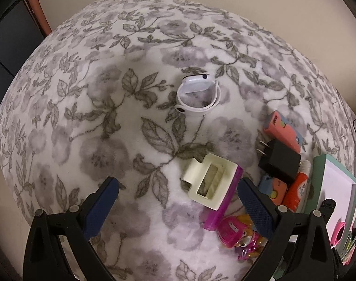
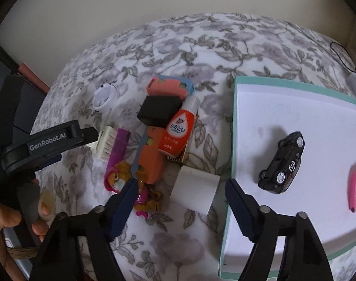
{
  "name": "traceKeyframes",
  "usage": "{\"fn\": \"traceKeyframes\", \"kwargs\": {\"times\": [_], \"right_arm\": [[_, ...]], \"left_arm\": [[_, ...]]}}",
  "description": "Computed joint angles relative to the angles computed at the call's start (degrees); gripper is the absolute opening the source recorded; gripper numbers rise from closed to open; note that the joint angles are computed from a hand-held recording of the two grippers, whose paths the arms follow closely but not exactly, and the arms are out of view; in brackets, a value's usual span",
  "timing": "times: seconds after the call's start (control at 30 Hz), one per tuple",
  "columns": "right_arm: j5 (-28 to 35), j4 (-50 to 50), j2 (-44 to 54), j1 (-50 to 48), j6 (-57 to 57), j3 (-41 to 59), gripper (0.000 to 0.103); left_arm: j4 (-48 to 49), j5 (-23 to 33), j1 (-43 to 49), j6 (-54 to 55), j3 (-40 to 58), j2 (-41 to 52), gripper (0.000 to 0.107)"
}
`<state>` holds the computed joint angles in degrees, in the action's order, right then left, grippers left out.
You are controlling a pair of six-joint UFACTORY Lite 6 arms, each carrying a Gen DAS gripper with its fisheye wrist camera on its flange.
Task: Organize rigid objects
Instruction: 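Grasp the cream hair clip with the left gripper while the right grasps the white charger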
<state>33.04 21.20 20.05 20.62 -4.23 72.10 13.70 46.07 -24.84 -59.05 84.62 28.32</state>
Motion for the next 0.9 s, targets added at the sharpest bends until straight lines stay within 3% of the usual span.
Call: {"fn": "traceKeyframes", "kwargs": {"times": [0.2, 0.33, 0.47, 0.53, 0.73, 0.9], "right_arm": [[3.2, -3.1, 2.6, 0.6, 4.8, 1.6, 0.066], [2.0, -3.5, 3.0, 1.3, 4.8, 1.7, 0.065], [0.9, -3.3, 3.6, 1.5, 4.7, 2.3, 0.055], [0.5, -3.3, 3.9, 1.6, 4.4, 2.6, 0.055], [2.4, -5.9, 5.9, 2.5, 6.5, 4.0, 0.053], [2.2, -8.7, 6.4, 3.2, 8.8, 4.1, 0.048]], "left_arm": [[-2.2, -1.3, 0.8, 3.0, 1.0, 1.8, 0.101], [-2.7, -1.3, 1.0, 4.4, 1.9, 2.9, 0.101], [-3.3, -1.5, 1.5, 5.6, 3.1, 4.3, 0.1], [-3.7, -1.6, 1.8, 6.3, 3.5, 4.9, 0.1], [-5.1, -1.7, 1.7, 9.7, 6.6, 7.7, 0.083], [-8.8, -3.8, 2.0, 13.2, 6.2, 8.0, 0.051]]}}
